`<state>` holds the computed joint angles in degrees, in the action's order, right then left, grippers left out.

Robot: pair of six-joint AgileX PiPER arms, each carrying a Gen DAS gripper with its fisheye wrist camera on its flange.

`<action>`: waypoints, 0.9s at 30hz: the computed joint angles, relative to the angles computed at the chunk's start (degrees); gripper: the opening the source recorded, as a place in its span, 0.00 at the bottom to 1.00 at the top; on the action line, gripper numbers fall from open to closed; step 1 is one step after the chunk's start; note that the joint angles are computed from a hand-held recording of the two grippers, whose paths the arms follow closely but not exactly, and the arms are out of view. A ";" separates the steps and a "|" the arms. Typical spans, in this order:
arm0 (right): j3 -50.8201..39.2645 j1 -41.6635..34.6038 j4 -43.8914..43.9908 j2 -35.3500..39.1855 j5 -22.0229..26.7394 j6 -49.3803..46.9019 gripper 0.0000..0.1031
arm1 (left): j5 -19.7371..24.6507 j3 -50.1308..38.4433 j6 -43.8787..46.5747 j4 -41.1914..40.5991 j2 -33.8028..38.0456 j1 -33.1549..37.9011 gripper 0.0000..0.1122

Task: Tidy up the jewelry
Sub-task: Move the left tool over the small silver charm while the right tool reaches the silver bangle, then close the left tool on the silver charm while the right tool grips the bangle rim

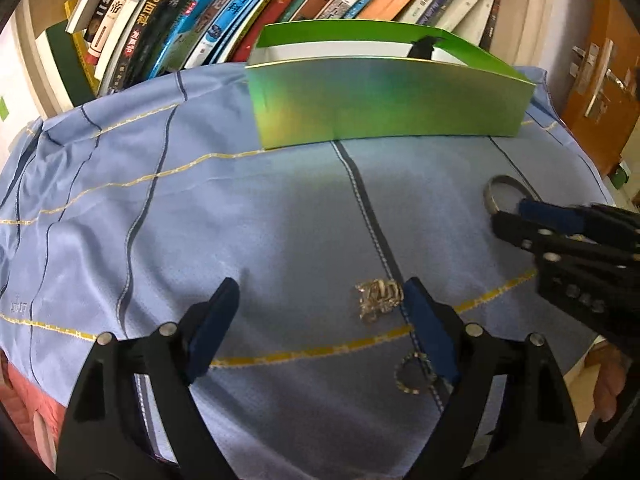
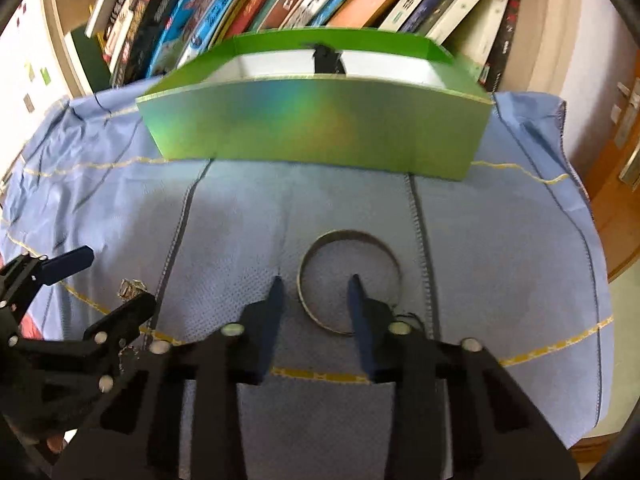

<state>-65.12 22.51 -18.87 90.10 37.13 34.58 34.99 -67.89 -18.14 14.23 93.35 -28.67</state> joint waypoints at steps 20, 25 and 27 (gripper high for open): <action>0.95 -0.22 0.36 -1.08 -0.47 0.02 0.13 | 0.58 -1.46 -4.93 1.33 0.81 -0.92 0.34; 0.82 -0.08 0.00 -0.99 -0.31 0.25 0.15 | 0.49 -1.36 -4.07 0.45 0.78 -0.67 0.42; 0.84 -0.22 0.52 -1.01 -0.48 -0.10 0.15 | 0.47 -1.42 -3.49 -0.02 0.78 -0.55 0.42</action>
